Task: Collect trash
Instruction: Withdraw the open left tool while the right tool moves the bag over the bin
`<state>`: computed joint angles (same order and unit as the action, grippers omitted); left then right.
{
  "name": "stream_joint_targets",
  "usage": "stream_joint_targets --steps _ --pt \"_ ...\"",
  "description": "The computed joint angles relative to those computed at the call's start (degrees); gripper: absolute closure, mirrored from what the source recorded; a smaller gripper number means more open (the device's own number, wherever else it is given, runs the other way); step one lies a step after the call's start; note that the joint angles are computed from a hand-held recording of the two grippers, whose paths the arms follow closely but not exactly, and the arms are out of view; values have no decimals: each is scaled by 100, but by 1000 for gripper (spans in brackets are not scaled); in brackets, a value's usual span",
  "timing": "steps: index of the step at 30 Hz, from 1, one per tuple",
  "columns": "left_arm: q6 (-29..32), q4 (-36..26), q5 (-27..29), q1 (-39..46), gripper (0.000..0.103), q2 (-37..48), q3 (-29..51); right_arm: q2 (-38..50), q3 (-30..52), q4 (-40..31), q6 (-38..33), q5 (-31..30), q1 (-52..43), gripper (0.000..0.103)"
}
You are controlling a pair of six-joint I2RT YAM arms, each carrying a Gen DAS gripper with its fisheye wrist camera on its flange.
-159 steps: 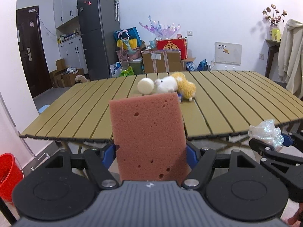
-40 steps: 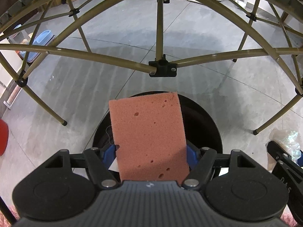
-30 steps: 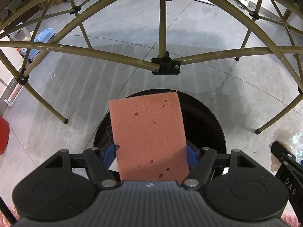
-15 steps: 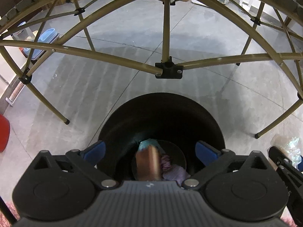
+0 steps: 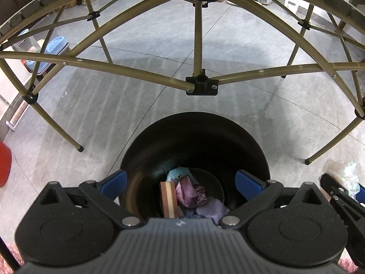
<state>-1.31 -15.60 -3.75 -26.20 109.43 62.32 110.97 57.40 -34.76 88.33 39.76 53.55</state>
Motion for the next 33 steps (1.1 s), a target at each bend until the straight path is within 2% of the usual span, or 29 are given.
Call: stream_joint_targets --steps 19,33 --pt "733 260 327 595 0 -849 -510 -89 170 80 -235 -168 122 63" --pt "1110 413 387 1341 0 -793 -515 20 457 300 -645 -354 127 63"
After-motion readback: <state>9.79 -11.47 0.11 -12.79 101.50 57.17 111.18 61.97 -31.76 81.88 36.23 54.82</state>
